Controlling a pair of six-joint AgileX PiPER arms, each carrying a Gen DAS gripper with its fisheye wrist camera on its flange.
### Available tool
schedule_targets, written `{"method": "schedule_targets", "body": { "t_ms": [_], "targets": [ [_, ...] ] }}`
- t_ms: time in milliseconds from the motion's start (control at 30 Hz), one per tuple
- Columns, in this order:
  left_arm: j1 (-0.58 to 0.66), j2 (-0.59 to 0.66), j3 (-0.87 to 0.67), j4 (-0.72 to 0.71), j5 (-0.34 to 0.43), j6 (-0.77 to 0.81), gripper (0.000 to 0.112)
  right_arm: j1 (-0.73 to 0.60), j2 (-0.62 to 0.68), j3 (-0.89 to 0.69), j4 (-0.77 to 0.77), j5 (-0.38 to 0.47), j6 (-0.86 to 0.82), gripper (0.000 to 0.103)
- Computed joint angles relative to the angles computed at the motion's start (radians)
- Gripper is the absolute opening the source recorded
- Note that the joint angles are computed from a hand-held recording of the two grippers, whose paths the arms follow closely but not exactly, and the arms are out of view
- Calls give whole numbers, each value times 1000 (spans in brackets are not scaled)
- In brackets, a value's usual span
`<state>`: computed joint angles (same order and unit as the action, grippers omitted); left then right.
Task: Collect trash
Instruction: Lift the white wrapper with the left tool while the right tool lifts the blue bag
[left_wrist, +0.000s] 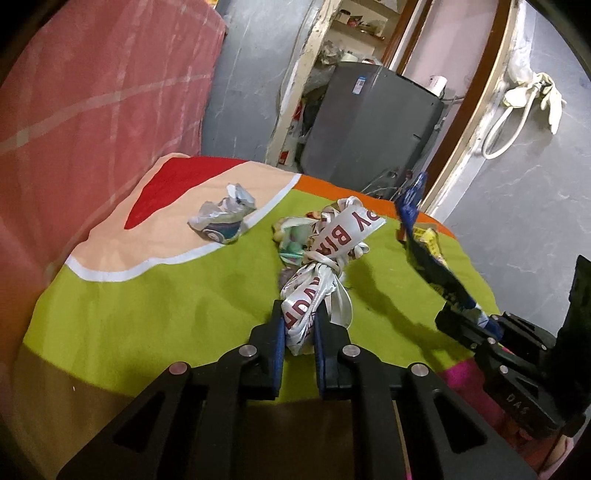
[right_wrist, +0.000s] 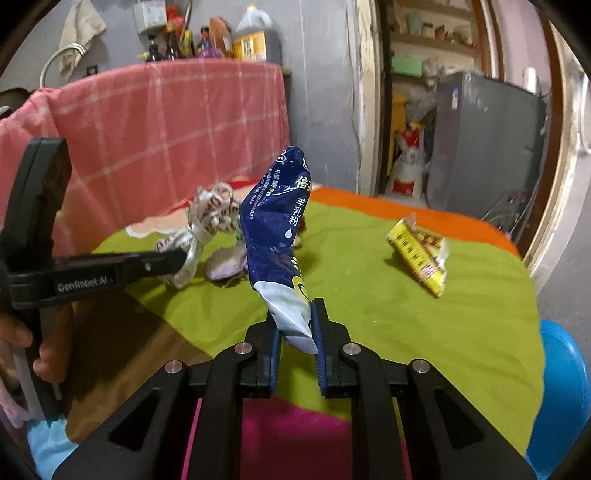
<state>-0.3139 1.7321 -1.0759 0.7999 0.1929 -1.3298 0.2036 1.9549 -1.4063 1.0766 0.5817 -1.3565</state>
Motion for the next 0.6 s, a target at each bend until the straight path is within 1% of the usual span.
{"method": "schedule_targets", "body": {
  "t_ms": [100,167,267,400,467,600],
  "targets": [
    [-35,-17,16,200,2,-204,11,-19,-56,92,160,-27,-161,13],
    [-70,-25,14,343,26,-342,11,-38,-85,134,247,-33,-241,13],
    [-119,-31,-1,502,57,-495,11,-76,-124,185,360,-29,-333,13],
    [-180,-11,-61,589,99,-560,11,-139,-166,219,464,-17,-403,13],
    [-216,14,-110,603,126,-559,11,-171,-180,227,509,-14,-433,13],
    [-262,78,-226,617,143,-542,11,-242,-199,226,563,1,-463,13]
  ]
}}
